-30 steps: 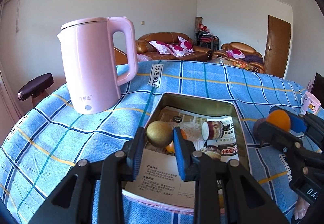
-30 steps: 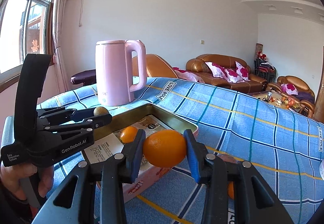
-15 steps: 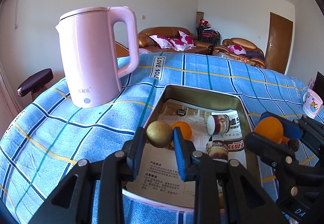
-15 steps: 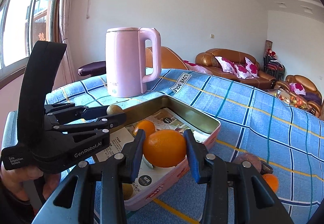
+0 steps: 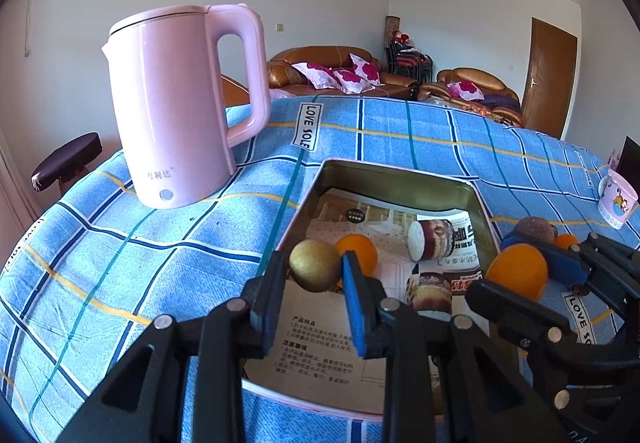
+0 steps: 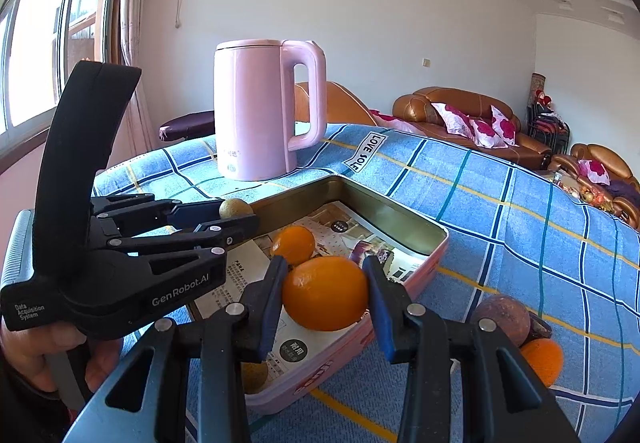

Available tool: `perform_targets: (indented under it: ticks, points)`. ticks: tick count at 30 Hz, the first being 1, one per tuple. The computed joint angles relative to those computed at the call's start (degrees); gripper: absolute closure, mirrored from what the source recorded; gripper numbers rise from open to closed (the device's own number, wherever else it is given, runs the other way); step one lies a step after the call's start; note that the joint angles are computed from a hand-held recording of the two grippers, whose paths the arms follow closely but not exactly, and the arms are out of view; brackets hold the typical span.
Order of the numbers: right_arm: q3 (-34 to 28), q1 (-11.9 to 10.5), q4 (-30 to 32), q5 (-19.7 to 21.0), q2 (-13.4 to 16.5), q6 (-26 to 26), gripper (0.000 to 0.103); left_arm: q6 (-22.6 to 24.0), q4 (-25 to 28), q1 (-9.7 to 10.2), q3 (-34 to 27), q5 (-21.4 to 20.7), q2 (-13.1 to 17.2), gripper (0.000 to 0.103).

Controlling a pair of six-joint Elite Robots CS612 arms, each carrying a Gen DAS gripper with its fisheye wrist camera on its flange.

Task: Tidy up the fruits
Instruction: 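Lower the kiwi and the orange into the tin and open both grippers, then grasp a dark brown round fruit with the right gripper while the left gripper reaches the pile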

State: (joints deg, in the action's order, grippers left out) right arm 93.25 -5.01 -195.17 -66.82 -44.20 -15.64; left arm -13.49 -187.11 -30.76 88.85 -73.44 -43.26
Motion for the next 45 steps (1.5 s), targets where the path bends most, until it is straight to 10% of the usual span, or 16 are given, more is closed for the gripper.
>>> perform_targets:
  ticks: [27, 45]
  points:
    - [-1.03, 0.49, 6.89, -0.93, -0.28, -2.05, 0.055, 0.02, 4.71, 0.49, -1.38, -2.73, 0.21, 0.072]
    - [5.59, -3.53, -2.54, -5.94, -3.22, 1.47, 0.041, 0.95, -2.17, -1.60, 0.99, -0.96, -1.57, 0.025]
